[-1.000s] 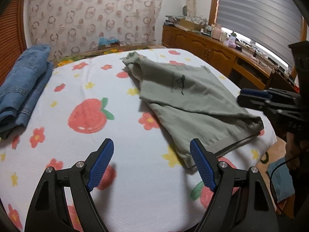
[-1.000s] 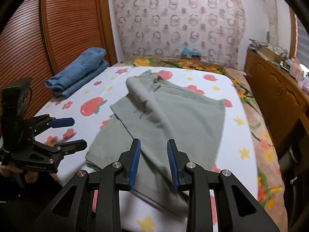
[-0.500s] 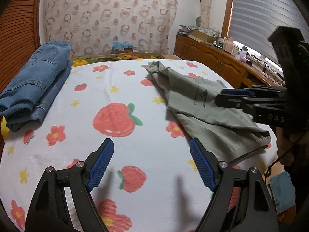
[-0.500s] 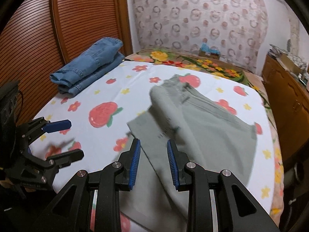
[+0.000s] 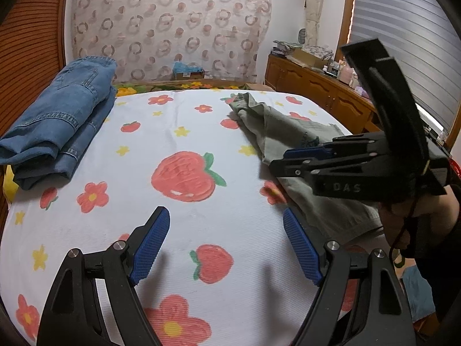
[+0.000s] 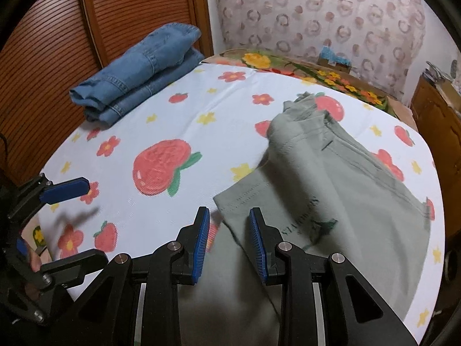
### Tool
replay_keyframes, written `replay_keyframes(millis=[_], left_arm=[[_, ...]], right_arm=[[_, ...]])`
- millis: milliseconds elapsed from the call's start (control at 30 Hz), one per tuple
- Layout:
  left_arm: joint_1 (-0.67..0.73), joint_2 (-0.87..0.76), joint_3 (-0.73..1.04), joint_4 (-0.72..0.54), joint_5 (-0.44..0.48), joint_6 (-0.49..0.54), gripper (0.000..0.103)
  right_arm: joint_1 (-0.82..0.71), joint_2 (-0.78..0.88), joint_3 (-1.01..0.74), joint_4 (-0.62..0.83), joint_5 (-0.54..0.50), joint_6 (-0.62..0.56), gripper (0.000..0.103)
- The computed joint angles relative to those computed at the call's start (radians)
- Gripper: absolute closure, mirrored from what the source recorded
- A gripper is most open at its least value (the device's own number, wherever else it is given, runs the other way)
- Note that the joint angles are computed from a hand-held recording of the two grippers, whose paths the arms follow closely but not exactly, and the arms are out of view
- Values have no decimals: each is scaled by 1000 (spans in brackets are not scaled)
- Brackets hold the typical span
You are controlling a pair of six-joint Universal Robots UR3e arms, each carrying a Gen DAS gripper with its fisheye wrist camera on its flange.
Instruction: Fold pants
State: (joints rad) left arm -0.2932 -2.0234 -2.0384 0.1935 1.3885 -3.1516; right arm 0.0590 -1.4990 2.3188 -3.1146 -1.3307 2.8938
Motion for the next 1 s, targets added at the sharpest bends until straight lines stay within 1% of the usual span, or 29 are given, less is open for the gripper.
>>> replay_keyframes(millis=[67,133,167,300,333,367,400,433,533,800,1000], left_arm=[[1,-2,3,-4,0,-2,21],[1,-2,4,-4,-1,-2,21],[1,-2,4,-4,-1,-2,21],[1,-3,4,-5,-1,-1,21],[2,-4,3,-5,-1,0,21],[3,-4,1,-4,-2,1,21],[4,-4,0,-3,-4,3,21],[5,-5,-1,-2,-6,3,21],[4,-5,-9,3,-6,5,21],[-8,-10,-1,-5,-3,10,21],[-16,-14,4,-12,-1,14,21]], right_arm=[[18,16,-14,-3,-30,-3,74],[44,45,-23,-26,-81,-2,74],[67,72,-55,-22,-114,5,74],[115,139,-108,-48,-178,24,74],[116,143,-109,-54,-181,24,74],[122,152,-114,-70,-183,29,84],[120,154,-114,-76,-170,31,90],[124,162,-125,-76,-153,45,92],[64,114,-71,-106,-68,59,98],[-7,32,19,-160,-19,52,100],[-104,-105,89,-127,16,11,100]])
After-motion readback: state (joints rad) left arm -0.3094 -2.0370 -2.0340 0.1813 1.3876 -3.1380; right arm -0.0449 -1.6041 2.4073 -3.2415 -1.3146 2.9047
